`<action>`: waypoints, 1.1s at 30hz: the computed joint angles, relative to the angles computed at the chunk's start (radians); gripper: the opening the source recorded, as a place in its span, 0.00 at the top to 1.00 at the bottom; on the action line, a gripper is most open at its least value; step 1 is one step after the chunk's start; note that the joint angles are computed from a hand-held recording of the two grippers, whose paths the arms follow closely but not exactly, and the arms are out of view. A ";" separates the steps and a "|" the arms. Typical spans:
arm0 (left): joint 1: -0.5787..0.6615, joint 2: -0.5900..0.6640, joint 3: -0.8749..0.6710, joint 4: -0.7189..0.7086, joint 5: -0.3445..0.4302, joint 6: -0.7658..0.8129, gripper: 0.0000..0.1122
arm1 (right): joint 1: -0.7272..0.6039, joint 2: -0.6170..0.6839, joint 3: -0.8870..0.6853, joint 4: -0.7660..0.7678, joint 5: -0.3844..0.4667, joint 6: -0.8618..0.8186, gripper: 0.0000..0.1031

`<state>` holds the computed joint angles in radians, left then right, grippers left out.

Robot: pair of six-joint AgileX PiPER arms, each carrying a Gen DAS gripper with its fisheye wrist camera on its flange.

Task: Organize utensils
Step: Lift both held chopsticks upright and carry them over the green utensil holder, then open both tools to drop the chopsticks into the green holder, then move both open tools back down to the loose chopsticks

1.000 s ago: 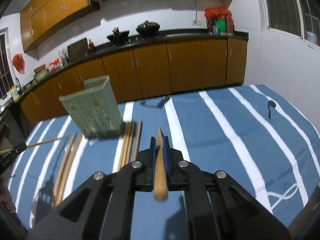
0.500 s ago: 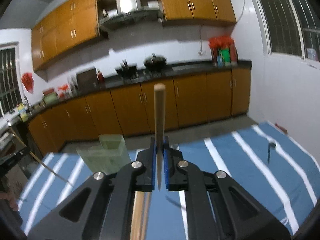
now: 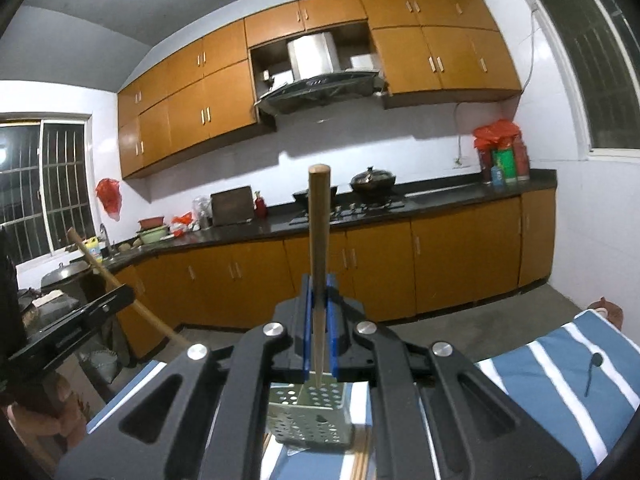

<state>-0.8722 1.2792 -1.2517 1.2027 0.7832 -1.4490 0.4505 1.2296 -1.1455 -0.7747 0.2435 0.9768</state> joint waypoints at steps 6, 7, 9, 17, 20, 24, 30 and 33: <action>0.033 0.093 0.013 0.033 -0.074 -0.084 0.94 | 0.035 0.106 -0.006 -0.162 0.007 0.157 0.92; 0.033 0.095 0.015 0.018 -0.076 -0.076 0.94 | 0.033 0.122 -0.010 -0.139 0.004 0.134 0.92; 0.056 0.100 0.023 -0.035 -0.106 -0.043 0.93 | 0.026 0.144 -0.017 -0.048 -0.001 0.048 0.90; 0.055 0.073 0.055 -0.035 -0.106 -0.054 0.66 | 0.038 0.117 0.016 -0.157 -0.013 0.169 0.80; 0.052 0.059 0.063 -0.027 -0.101 -0.066 0.65 | 0.041 0.069 0.046 -0.228 -0.002 0.242 0.80; 0.025 -0.008 0.113 0.024 -0.072 -0.138 0.61 | 0.034 -0.019 0.126 -0.317 0.024 0.345 0.76; -0.064 -0.114 0.240 0.062 0.083 -0.236 0.59 | -0.026 -0.093 0.310 -0.228 0.047 0.292 0.76; -0.095 -0.115 0.301 0.022 0.156 -0.241 0.59 | -0.060 -0.044 0.386 -0.025 0.013 0.114 0.76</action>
